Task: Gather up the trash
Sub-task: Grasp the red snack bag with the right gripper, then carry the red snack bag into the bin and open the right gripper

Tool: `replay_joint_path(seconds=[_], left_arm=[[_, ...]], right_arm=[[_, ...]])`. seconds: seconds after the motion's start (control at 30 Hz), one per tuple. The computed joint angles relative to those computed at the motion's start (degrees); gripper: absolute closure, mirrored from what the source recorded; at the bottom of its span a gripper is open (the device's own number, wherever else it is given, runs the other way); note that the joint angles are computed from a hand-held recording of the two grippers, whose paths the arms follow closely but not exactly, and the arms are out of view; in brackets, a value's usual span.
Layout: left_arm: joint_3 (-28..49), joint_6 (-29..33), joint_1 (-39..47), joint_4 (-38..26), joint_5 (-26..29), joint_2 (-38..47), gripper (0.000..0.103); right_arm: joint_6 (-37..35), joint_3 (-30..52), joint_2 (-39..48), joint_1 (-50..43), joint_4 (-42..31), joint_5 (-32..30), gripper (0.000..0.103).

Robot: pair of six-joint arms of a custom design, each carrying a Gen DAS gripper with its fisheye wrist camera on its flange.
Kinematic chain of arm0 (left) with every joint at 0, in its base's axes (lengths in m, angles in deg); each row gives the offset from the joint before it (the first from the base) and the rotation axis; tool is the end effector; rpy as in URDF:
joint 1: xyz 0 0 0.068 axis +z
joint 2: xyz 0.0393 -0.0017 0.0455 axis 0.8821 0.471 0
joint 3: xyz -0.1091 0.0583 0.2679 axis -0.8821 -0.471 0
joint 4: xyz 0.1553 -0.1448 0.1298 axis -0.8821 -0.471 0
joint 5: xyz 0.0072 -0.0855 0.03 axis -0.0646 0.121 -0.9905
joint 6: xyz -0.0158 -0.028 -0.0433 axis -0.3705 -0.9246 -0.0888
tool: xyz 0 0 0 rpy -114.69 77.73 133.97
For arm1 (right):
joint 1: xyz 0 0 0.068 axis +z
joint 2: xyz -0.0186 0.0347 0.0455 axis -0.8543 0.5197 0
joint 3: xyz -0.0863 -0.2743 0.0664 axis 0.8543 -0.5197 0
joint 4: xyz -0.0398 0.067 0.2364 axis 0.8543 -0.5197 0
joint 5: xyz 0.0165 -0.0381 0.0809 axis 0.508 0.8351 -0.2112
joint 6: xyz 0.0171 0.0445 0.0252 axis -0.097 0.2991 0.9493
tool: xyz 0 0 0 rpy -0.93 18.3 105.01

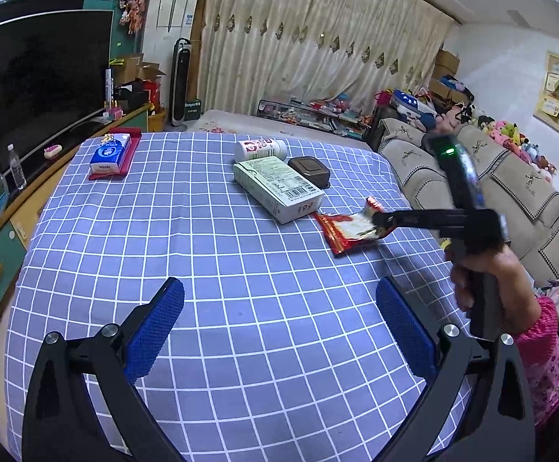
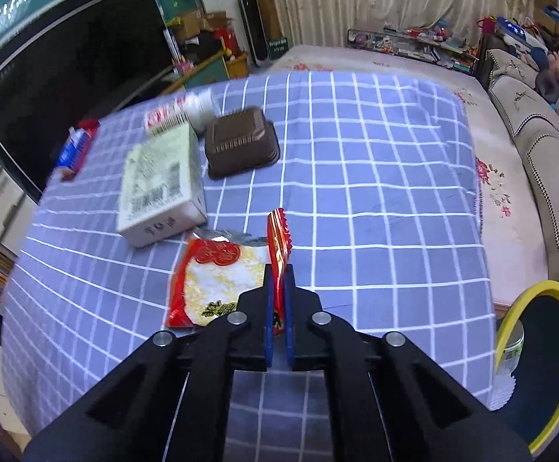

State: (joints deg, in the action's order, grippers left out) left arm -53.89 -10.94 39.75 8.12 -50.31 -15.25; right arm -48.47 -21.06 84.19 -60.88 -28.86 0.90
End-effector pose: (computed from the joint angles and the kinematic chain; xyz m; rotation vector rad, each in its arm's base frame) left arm 0.1614 -0.0653 0.2528 0.1135 2.2612 -0.3465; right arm 0.3366 -0.0049 0.2101 -0.1150 2.5322 0.2478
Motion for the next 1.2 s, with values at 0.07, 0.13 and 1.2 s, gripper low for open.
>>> replay_joint_path(seconds=[0.07, 0.13, 1.2], left_arm=[[0.13, 0.01, 0.16, 0.2, 0.25, 0.51, 0.005], [0.22, -0.11, -0.01, 0.18, 0.35, 0.72, 0.005], [15.95, -7.81, -13.94, 6.61, -16.13, 30.55, 0.005]], right_arm=[[0.12, -0.07, -1.4, -0.47, -0.59, -0.91, 0.099], [-0.51, -0.74, -4.09, -1.58, -1.46, -2.02, 0.099], [-15.97, -12.38, -5.95, -45.83, 8.99, -3.02, 0.045]])
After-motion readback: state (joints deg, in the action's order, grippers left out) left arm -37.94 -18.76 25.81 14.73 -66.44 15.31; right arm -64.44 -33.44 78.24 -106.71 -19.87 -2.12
